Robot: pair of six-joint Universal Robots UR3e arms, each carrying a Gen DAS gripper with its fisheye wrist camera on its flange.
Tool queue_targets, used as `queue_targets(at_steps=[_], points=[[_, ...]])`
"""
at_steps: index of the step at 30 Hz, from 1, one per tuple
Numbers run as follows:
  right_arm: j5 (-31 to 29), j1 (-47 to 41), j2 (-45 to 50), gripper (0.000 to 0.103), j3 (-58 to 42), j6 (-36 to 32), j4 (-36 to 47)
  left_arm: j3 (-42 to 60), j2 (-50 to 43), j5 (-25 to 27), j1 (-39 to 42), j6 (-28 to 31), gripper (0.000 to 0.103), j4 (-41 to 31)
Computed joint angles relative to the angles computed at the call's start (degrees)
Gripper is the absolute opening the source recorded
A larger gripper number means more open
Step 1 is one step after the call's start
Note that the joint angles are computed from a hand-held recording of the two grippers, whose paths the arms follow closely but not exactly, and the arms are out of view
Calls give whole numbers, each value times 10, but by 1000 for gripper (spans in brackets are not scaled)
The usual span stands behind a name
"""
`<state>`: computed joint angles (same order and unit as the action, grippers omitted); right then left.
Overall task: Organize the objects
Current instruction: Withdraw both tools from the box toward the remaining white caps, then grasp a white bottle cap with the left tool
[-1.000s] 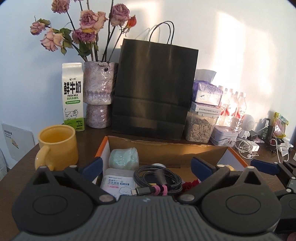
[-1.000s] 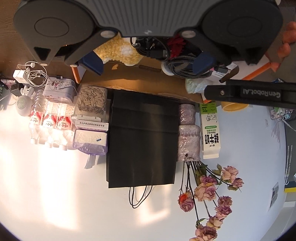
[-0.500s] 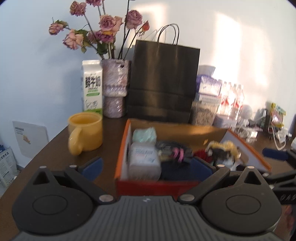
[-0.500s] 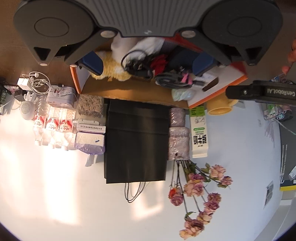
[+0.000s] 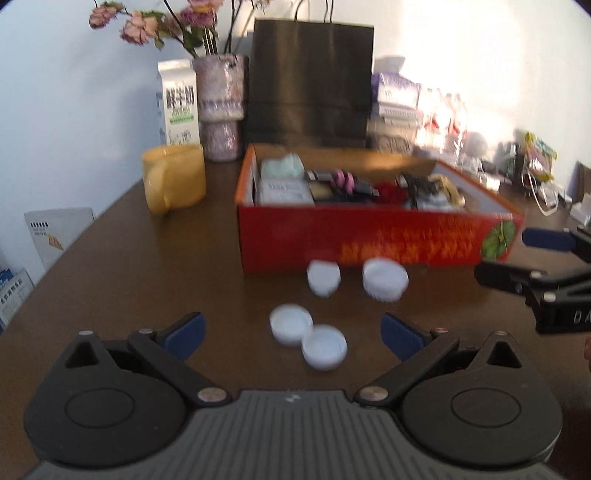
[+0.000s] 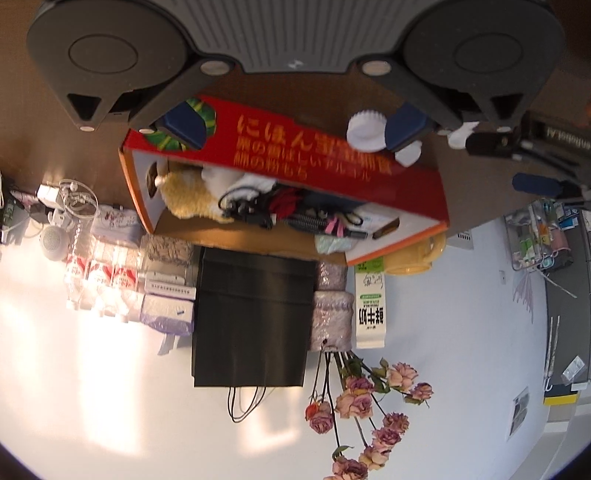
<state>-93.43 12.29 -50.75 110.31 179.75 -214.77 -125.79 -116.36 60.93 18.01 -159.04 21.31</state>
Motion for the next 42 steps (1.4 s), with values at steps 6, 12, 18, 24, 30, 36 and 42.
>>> queue_targets(at_steps=[6,12,18,24,30,36,42], points=[[7,-3,-1,103,25,9,-10,-14,-9,17,-21,-1,91,13],[10,-5,3,103,32,15,-15,6,-22,44,-48,-31,62,12],[13,-9,9,103,31,20,-17,26,-39,52,-58,-56,29,9],[11,-7,12,103,28,17,-12,11,-27,23,-37,-59,29,17],[11,-5,11,103,20,16,10,-11,-2,-20,-1,-59,29,24],[21,6,20,103,-32,26,77,-23,18,-62,37,-58,29,27],[11,34,68,103,-167,50,199,-38,30,-100,73,-44,29,17]])
